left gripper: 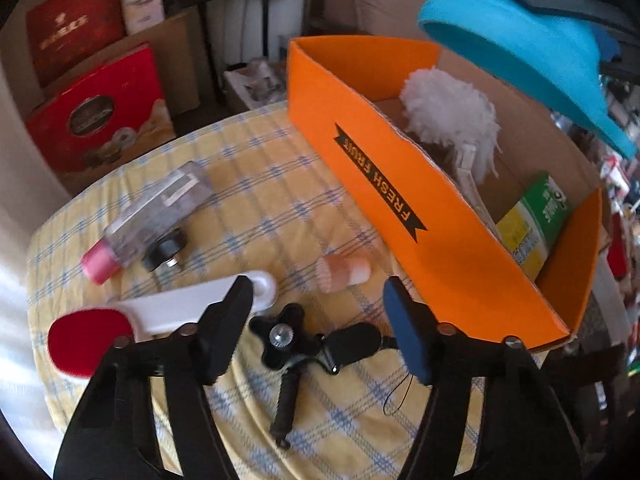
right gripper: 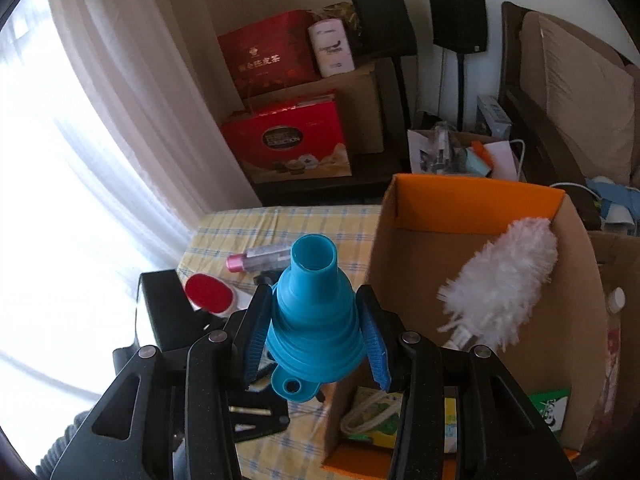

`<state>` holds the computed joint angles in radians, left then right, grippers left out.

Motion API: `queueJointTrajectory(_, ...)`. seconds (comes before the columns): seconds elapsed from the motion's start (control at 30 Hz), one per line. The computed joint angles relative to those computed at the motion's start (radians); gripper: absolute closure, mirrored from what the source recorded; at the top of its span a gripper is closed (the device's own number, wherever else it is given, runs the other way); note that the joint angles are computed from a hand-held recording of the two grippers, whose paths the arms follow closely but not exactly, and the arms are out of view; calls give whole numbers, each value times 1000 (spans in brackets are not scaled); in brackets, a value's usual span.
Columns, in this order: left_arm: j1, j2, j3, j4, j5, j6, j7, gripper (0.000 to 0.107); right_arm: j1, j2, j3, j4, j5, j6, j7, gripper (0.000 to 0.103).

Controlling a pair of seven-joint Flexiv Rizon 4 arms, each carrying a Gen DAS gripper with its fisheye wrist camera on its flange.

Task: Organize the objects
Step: 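Lift the blue funnel with the right gripper while the left gripper grasps the peach cap, then lower the funnel into the orange box and open the right gripper while the left carries the cap over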

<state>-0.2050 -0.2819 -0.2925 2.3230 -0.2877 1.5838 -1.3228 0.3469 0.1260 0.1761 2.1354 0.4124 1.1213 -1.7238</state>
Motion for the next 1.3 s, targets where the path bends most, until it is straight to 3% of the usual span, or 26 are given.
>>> queueJointTrajectory(0.1,-50,-31,64,-46,30,-42,-29,56,-5,10,-9,7,14,-4,-11,59)
queueJointTrajectory(0.3,-18,-61,14,-57,4,-39,-21,56,-13,8,-21,9,40,-11,-31,59)
queueJointTrajectory(0.37,-18,-71,11,-67,3,-51,-23,64,-16,5,-23,9,45,-14,-33,59)
queueJointTrajectory(0.43,43,-72,-66,-50,-42,-52,9,84,-19,3,-24,9,53,-17,-37,59)
queueJointTrajectory(0.47,86,-74,-122,-37,-78,-41,37,87,-20,2,-24,10,55,-17,-38,59)
queueJointTrajectory(0.53,105,-75,-145,-29,-92,-30,40,93,-23,3,-22,13,57,-19,-40,59)
queueJointTrajectory(0.63,235,-76,-300,11,-157,4,68,93,-26,4,-21,16,57,-20,-41,59)
queueJointTrajectory(0.9,403,-49,-465,64,-123,44,-7,93,-32,10,-24,23,60,-17,-44,59)
queueJointTrajectory(1.27,721,65,-812,131,-43,84,-179,93,-48,39,-27,66,-19,24,4,59)
queueJointTrajectory(1.3,729,74,-818,129,-35,80,-193,93,-48,41,-27,70,-26,29,8,59)
